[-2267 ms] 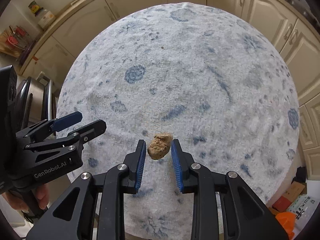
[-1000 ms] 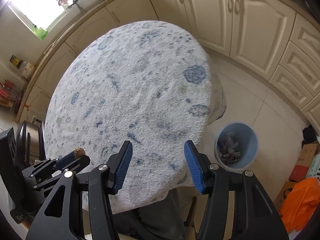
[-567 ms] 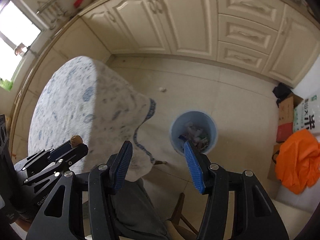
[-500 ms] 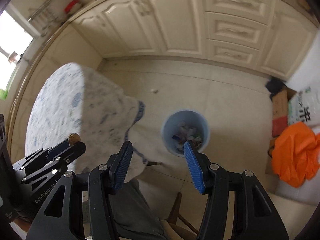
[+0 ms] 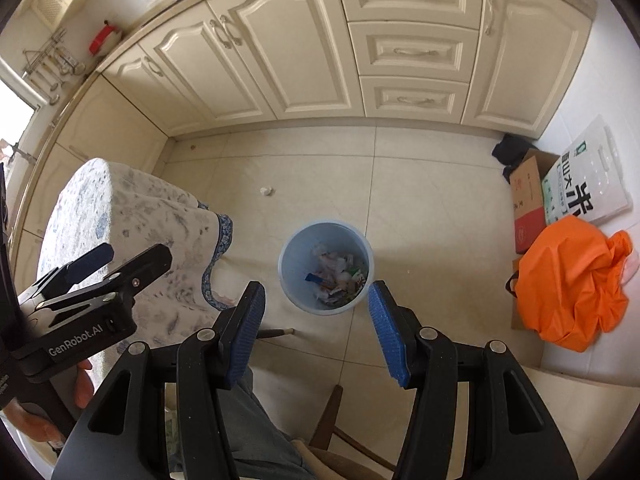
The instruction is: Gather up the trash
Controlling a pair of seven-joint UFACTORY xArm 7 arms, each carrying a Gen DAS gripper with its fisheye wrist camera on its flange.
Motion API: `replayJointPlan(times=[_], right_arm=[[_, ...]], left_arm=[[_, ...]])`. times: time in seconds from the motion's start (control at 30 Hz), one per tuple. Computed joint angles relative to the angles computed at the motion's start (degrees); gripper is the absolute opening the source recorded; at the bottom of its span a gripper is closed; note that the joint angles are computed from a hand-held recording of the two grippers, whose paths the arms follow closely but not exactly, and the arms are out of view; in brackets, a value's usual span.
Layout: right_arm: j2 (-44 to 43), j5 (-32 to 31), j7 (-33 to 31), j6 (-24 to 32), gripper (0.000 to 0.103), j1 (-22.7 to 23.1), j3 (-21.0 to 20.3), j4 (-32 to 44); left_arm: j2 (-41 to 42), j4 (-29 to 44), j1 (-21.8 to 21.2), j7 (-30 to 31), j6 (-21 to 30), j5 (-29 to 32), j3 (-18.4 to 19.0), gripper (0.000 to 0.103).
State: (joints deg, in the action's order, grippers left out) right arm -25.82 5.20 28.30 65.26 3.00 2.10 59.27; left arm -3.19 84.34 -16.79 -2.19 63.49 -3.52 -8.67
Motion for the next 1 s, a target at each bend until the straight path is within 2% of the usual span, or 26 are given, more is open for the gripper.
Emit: replayJointPlan(times=[0.3,0.33,0.43,0.6,0.73,0.8,1.0], right_arm=[[-4.5,-4.8,-4.4,-7.5,0.056,2.9,3.8,-0.8],[-5.3,-5.3,-4.6,-8.6,0.06,3.2,4.3,-1.1],[-8.5,-5.6,-6.4,-12.5,0.083,4.8,5.2,-2.2],[-11.8,-6.6,-8.6,-17.5,0.088,6.3,7.2,-2.1],[-15.0,-9.8,-7.1,-22.4,0.098,4.7,10.1,-2.8],[-16.5,-10.0,-6.1,-23.5,0.099,4.8,10.9,-3.0],[-19.8,-11.7,-5.2,-24.6,0.101,4.2,13.1,-2.8]], left_arm=[[-18.1,-12.0,2.4,-13.5,-0.4,9.5,-2.4,0.093],[-20.5,-13.2,2.9,-14.7,-0.4,9.9,-2.6,0.093],[-27.8,-15.8,5.0,-19.6,0.3,11.6,-4.0,0.093],[-40.9,-20.2,9.3,-25.7,2.2,15.1,-6.9,0.095],[-48.6,-21.4,12.3,-28.6,4.8,16.1,-9.0,0.098],[-52.4,-22.2,13.3,-29.4,5.5,16.2,-9.7,0.102],[-59.7,-23.0,15.6,-30.2,8.7,15.4,-12.1,0.102]])
